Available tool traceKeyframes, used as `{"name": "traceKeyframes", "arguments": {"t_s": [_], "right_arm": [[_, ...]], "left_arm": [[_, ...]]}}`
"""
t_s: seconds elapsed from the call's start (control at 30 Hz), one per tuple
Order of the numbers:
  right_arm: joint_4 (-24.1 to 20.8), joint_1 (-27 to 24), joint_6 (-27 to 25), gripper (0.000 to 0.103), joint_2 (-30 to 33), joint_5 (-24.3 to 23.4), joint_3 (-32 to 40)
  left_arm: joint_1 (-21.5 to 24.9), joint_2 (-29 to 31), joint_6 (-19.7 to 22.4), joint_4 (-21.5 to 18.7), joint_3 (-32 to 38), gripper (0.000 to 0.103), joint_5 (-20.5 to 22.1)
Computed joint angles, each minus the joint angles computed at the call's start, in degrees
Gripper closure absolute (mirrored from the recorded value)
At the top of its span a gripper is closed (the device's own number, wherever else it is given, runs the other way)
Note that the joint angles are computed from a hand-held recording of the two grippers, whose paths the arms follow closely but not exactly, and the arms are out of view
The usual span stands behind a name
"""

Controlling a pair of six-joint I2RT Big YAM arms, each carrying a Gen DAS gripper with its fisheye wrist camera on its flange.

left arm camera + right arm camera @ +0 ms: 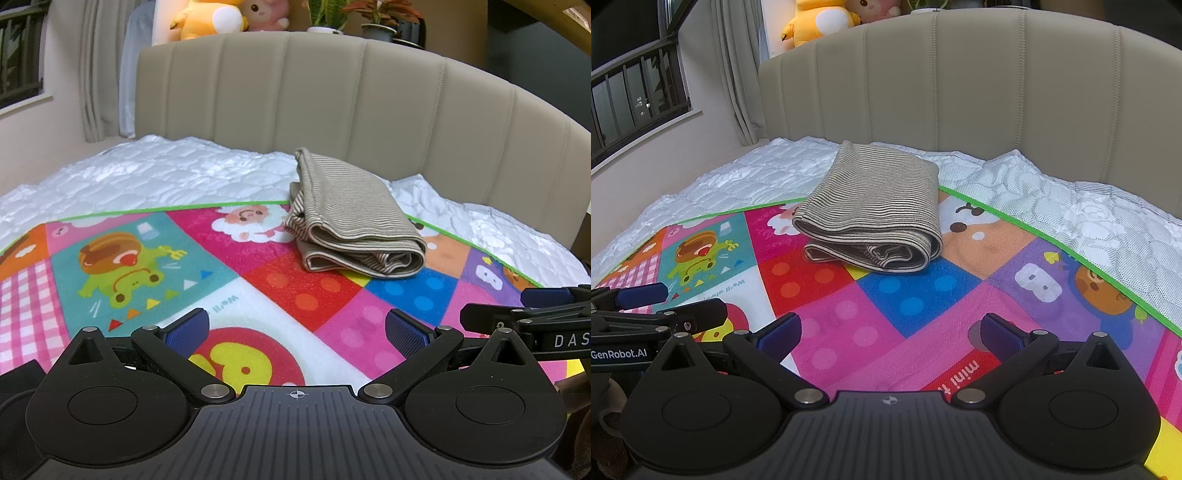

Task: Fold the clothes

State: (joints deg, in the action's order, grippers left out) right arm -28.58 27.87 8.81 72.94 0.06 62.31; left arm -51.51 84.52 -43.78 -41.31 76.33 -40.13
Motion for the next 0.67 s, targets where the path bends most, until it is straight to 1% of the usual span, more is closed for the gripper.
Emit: {"name": "traceKeyframes", "arguments": {"t_s": [0.37, 0.5, 0.67], "right_arm": [[-0.04, -0.03, -0.24, 0.000, 0.01, 0.00, 0.01], [-0.78, 0.11, -0.27, 0.000, 0.38, 0.59, 0.48], [-1.26, 0.40, -0.68, 0.000, 0.68, 0.13, 0.98]], "left_arm": [[-0.04, -0.08, 0.42, 0.21, -0.09, 0.000, -0.17], [-0.07, -0.54, 1.07, 1.57, -0.60, 0.000, -0.42], [0.06, -1.32, 1.24, 3.39, -1.53, 0.000, -1.69]]}}
